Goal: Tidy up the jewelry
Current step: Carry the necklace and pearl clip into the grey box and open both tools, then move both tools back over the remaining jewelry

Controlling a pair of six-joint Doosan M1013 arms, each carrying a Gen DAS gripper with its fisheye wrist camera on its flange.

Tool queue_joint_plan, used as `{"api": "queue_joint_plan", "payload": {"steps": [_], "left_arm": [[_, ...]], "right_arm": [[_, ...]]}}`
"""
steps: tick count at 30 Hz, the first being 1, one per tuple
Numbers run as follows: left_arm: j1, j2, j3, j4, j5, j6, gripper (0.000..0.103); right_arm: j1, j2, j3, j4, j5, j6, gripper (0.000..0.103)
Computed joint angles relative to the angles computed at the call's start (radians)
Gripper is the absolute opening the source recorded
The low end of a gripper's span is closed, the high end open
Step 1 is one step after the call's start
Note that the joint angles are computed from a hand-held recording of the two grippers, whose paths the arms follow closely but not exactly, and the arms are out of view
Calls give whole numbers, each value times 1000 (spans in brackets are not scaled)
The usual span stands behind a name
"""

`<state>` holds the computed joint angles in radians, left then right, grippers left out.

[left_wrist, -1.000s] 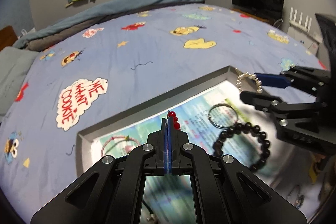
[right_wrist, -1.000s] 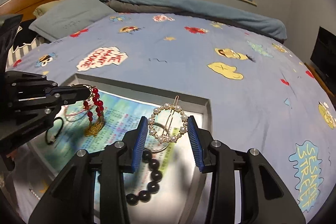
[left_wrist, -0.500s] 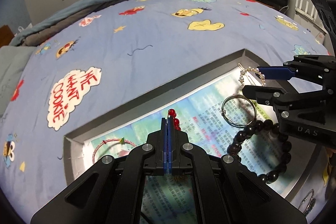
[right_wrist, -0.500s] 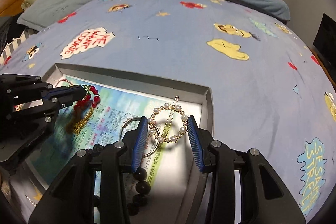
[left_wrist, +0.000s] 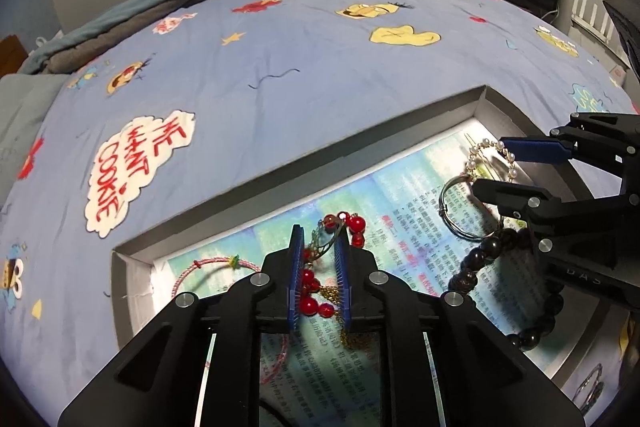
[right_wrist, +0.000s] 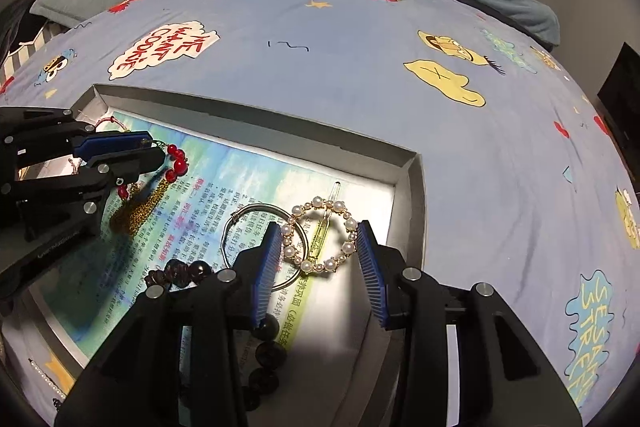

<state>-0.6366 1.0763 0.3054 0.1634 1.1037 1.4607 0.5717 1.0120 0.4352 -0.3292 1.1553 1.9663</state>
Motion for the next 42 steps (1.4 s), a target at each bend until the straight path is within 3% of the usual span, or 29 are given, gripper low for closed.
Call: {"api": "queue_joint_plan", "payload": {"steps": [5,9,16,31,37,38,42], "left_arm": [[1,-13,24,17,-21,-26,22],[1,-28,50,45,-42,-63,38],[-1,-55,90,107,-62,-138,39],[-6,-177,284,156,-144,-209,40],[-13,-235,366,188,-175,-247,46],[-14,-247,383,196,-183,-255,47],[-20,-305,469,225,-237,-304,68]], "right_arm": [[-2,-9,17,5,-19,6,40],[-2,-23,42,-2,-40,19,42],[1,-64,112,-30,-114,60,55],[20,-166,258,-89,-218,143,58],[32,-209,319,-116,-230,175,67],[33,-216,327,-119,-231,179,72],[44,-260,391,-162,-269,228,89]]}}
